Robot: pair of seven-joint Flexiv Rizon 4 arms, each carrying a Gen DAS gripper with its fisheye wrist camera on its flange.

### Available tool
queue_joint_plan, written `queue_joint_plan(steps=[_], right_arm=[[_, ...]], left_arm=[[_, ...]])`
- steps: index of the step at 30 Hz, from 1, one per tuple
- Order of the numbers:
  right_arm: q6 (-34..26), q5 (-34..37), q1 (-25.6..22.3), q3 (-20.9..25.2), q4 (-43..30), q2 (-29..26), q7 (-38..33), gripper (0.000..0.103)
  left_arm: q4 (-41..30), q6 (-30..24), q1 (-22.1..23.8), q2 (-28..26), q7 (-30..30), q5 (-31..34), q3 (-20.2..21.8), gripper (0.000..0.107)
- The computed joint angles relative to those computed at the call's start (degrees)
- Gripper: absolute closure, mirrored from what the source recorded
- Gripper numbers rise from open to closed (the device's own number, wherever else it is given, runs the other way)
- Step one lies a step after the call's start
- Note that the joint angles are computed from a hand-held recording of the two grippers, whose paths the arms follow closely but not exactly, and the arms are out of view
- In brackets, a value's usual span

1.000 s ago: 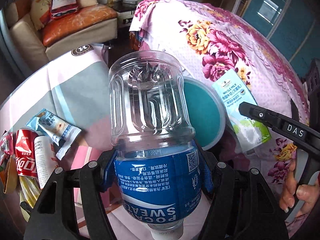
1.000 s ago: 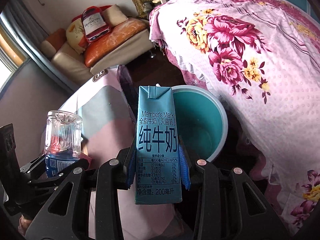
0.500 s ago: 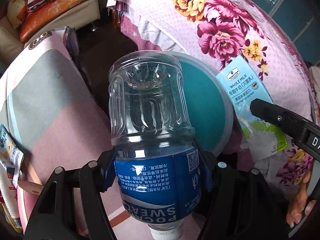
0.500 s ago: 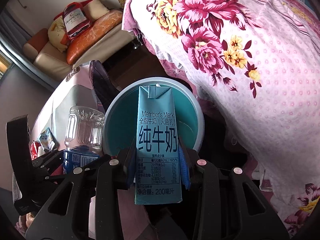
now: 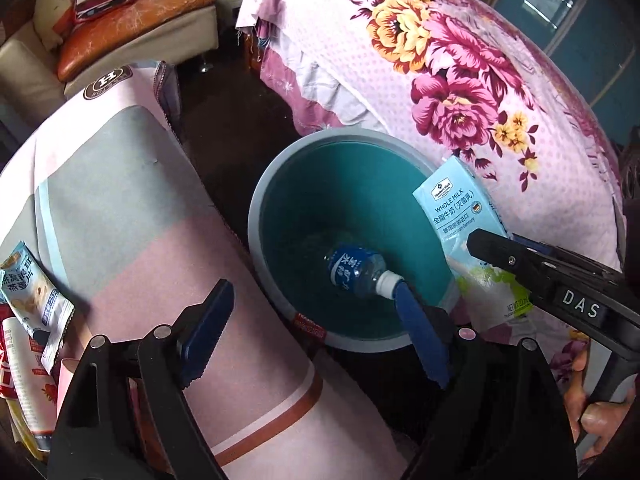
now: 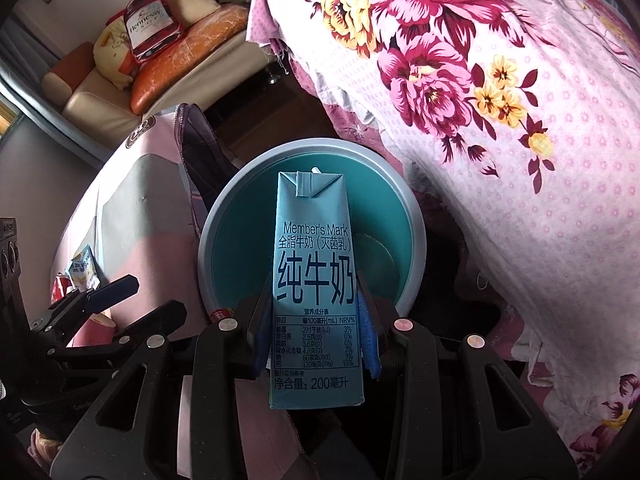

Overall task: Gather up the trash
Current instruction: 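Carry the bottle over the teal bin and open left gripper while right drops the carton in, then move both grippers back from the bin toward the remaining trash on the table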

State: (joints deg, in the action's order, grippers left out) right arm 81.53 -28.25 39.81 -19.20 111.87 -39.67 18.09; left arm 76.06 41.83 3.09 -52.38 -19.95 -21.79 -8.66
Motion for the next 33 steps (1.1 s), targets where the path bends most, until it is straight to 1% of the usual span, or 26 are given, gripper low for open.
queue_joint_plan(steps=[2,4,7,9,12,13,14,15,18,26,33], right_arm=[[-1.1,0.4,-1.0,1.4,-0.8,-0.2,-0.6,0.069],[-2.1,0.8,-2.3,3.1,-1.7,-0.4,-1.3,0.068],[-2.8,1.3,-3.6,5.0,-3.0,-0.9,-1.9,0.067],[-3.4,1.5,-4.1,5.8,-3.9,-1.1,-2.2,0.053],[-5.0,1.0,-4.0,6.3,-5.1,-1.1,-2.2,0.042],[-5.4,0.8,-4.1,6.6,-5.5,-1.0,-2.2,0.04],[-5.6,0.7,-4.2,6.9,-5.8,-1.0,-2.1,0.034],[-5.8,0.5,-4.1,7.1,-6.1,-1.0,-1.9,0.031],[-7.2,0.3,-4.8,8.7,-7.5,-0.9,-2.4,0.028],[-13.0,-0.2,-6.1,12.9,-13.5,-1.8,-4.9,0.027],[-19.7,0.9,-7.1,17.2,-23.0,-5.2,-10.6,0.026]], left_arm=[[0.4,0.2,0.7,0.6,0.3,-0.7,-0.4,0.022],[0.7,-0.3,1.6,1.2,0.9,-1.5,-0.7,0.017],[1.0,-0.4,2.8,1.9,1.9,-3.0,-1.2,0.016],[0.4,-1.3,3.5,1.9,1.5,-3.8,-1.1,0.015],[-2.1,-4.0,4.1,1.0,-0.5,-4.5,-0.4,0.012],[-2.7,-4.5,4.3,0.7,-1.0,-4.7,-0.2,0.012],[-3.1,-4.7,4.6,0.6,-1.4,-4.8,-0.1,0.012],[-3.6,-5.0,4.9,0.4,-1.8,-4.9,0.1,0.012],[-4.8,-6.1,6.1,0.0,-2.2,-5.3,0.3,0.012],[-7.3,-6.7,9.8,-0.8,-1.9,-6.9,0.3,0.012],[-12.4,-6.8,12.6,-3.7,-3.1,-7.7,0.8,0.012]])
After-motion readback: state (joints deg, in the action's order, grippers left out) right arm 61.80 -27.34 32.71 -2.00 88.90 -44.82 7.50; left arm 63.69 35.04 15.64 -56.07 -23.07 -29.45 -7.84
